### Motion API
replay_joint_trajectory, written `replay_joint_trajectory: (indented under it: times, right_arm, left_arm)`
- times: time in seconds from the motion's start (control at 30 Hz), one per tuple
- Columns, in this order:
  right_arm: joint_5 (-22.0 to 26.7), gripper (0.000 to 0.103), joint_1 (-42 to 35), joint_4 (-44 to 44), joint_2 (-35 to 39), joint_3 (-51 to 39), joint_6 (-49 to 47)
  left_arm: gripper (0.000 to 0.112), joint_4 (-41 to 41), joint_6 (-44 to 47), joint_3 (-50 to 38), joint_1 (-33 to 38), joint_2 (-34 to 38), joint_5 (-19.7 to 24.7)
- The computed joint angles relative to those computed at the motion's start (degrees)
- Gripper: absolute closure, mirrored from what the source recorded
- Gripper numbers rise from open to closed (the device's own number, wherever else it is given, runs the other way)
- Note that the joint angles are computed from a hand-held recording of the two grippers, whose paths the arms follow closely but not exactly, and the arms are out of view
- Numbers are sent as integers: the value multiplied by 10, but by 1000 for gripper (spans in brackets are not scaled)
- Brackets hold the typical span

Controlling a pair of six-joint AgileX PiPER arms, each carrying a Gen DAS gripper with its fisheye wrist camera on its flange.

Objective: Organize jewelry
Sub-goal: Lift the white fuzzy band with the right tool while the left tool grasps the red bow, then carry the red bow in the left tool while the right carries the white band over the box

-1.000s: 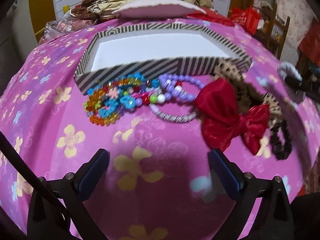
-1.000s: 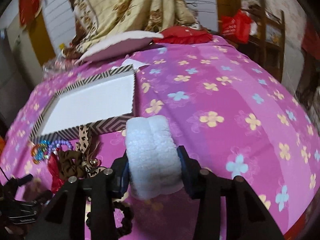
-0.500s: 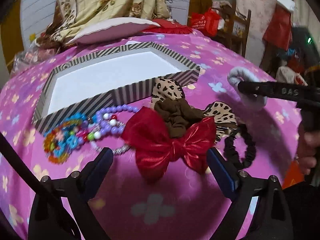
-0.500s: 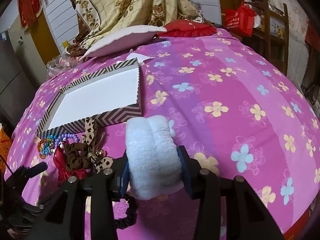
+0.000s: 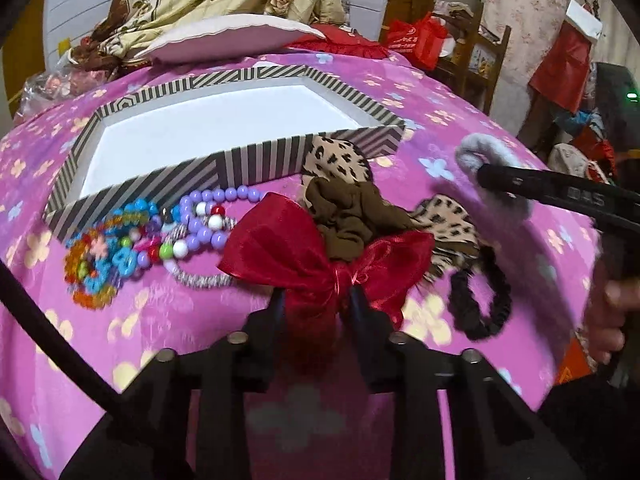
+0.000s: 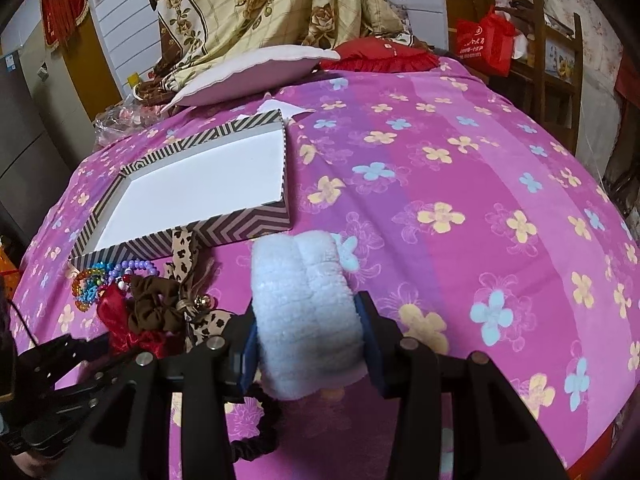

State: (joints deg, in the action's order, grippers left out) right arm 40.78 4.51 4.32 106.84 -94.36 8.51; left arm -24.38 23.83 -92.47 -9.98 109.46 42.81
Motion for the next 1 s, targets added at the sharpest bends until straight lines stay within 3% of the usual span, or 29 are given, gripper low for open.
replay_joint_trajectory:
  times: [0.2, 0.6, 0.8, 1.0]
  right_arm:
    - [-1, 58, 3, -6, 0, 0, 3]
    - [-39, 58, 3, 27, -25, 28, -35]
    - [-13, 58, 12, 49, -9, 9, -68]
    - [-31, 58, 11, 83, -17, 22, -106]
  left_arm:
    - [112, -98, 88, 71, 53, -76, -1]
    - [112, -191, 86, 81, 119, -87, -39]
    - [112, -179, 59, 70, 121, -72, -36]
    - [112, -167, 51, 74, 116, -76, -46]
